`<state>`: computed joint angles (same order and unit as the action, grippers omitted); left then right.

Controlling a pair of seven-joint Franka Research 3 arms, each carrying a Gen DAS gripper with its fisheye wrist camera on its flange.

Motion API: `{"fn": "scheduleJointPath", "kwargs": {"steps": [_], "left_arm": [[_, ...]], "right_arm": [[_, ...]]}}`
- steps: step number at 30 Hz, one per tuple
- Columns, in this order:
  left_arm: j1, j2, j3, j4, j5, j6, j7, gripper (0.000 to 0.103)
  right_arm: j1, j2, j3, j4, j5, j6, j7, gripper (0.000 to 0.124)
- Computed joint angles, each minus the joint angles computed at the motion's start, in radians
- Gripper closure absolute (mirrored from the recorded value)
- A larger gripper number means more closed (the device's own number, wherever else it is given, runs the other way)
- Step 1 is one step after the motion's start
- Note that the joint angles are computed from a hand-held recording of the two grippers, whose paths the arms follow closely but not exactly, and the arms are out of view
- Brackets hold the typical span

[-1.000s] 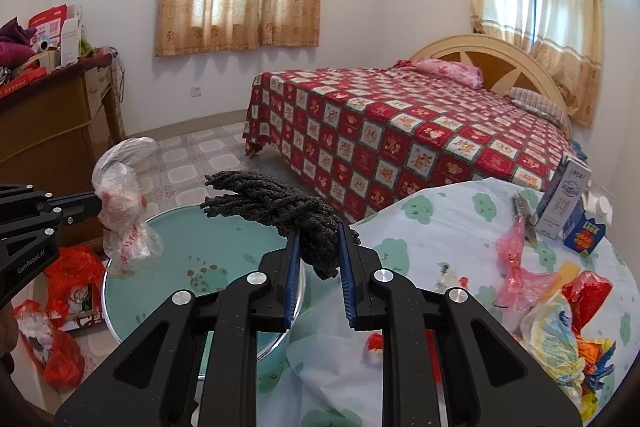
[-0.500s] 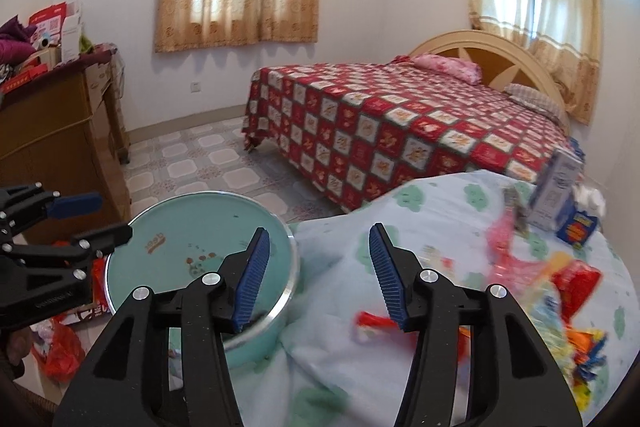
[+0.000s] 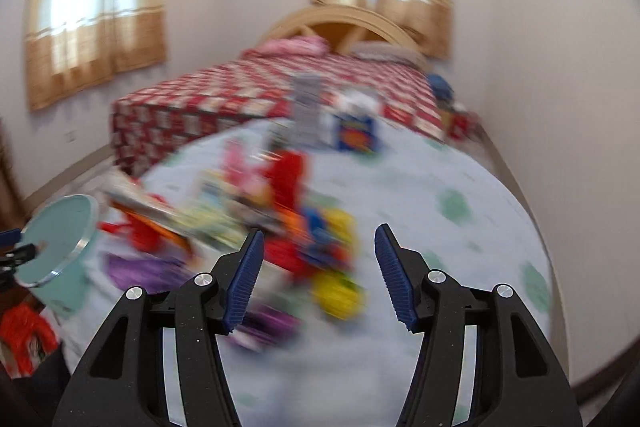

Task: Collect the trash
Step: 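Move both open tools back over the trash pile, then grasp the red plastic bag with the left tool while the right tool grasps a blue wrapper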

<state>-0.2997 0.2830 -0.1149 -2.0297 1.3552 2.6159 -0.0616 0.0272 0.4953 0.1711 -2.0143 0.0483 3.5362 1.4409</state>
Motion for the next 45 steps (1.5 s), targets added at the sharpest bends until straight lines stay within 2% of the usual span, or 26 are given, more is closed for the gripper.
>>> {"fn": "scheduleJointPath", "kwargs": {"steps": [7, 13, 18, 22, 26, 30, 31, 32, 33, 34, 35, 40, 45], "left_arm": [[-0.065, 0.103, -0.012, 0.158, -0.019, 0.030, 0.063, 0.050], [-0.119, 0.175, 0.024, 0.247, -0.071, -0.004, 0.116, 0.046], [-0.114, 0.231, 0.061, 0.319, -0.124, 0.011, 0.124, 0.048], [-0.113, 0.309, 0.069, 0.421, -0.190, 0.039, 0.216, 0.047], [-0.114, 0.375, 0.078, 0.499, -0.305, 0.054, 0.306, 0.039], [-0.125, 0.431, 0.094, 0.565, -0.398, 0.058, 0.374, 0.040], [-0.119, 0.440, 0.092, 0.572, -0.424, 0.074, 0.395, 0.049], [-0.113, 0.449, 0.087, 0.578, -0.453, 0.088, 0.425, 0.072], [-0.097, 0.460, 0.070, 0.586, -0.495, 0.099, 0.474, 0.082], [-0.109, 0.460, 0.087, 0.583, -0.499, 0.111, 0.473, 0.088], [-0.108, 0.463, 0.086, 0.584, -0.518, 0.120, 0.501, 0.101], [-0.135, 0.437, 0.127, 0.546, -0.559, 0.146, 0.525, 0.102], [-0.182, 0.318, 0.204, 0.392, -0.452, 0.193, 0.416, 0.102]], "right_arm": [[-0.073, 0.004, 0.003, -0.048, -0.037, 0.033, 0.032, 0.066], [-0.131, 0.014, 0.029, -0.055, -0.102, 0.049, 0.090, 0.066], [-0.135, 0.043, 0.040, -0.016, -0.133, 0.020, 0.109, 0.066], [-0.122, 0.065, 0.046, 0.033, -0.133, -0.016, 0.096, 0.066], [-0.126, 0.074, 0.067, 0.056, -0.125, -0.036, 0.080, 0.066], [-0.128, 0.083, 0.080, 0.075, -0.114, -0.060, 0.062, 0.066], [-0.128, 0.084, 0.082, 0.076, -0.109, -0.063, 0.056, 0.066], [-0.129, 0.086, 0.085, 0.080, -0.105, -0.069, 0.051, 0.066], [-0.127, 0.087, 0.085, 0.082, -0.097, -0.071, 0.046, 0.066], [-0.127, 0.087, 0.085, 0.083, -0.090, -0.073, 0.042, 0.066], [-0.131, 0.090, 0.089, 0.086, -0.086, -0.075, 0.039, 0.066], [-0.146, 0.086, 0.107, 0.081, -0.069, -0.078, 0.030, 0.066], [-0.135, 0.079, 0.092, 0.076, -0.044, -0.073, 0.029, 0.066]]}}
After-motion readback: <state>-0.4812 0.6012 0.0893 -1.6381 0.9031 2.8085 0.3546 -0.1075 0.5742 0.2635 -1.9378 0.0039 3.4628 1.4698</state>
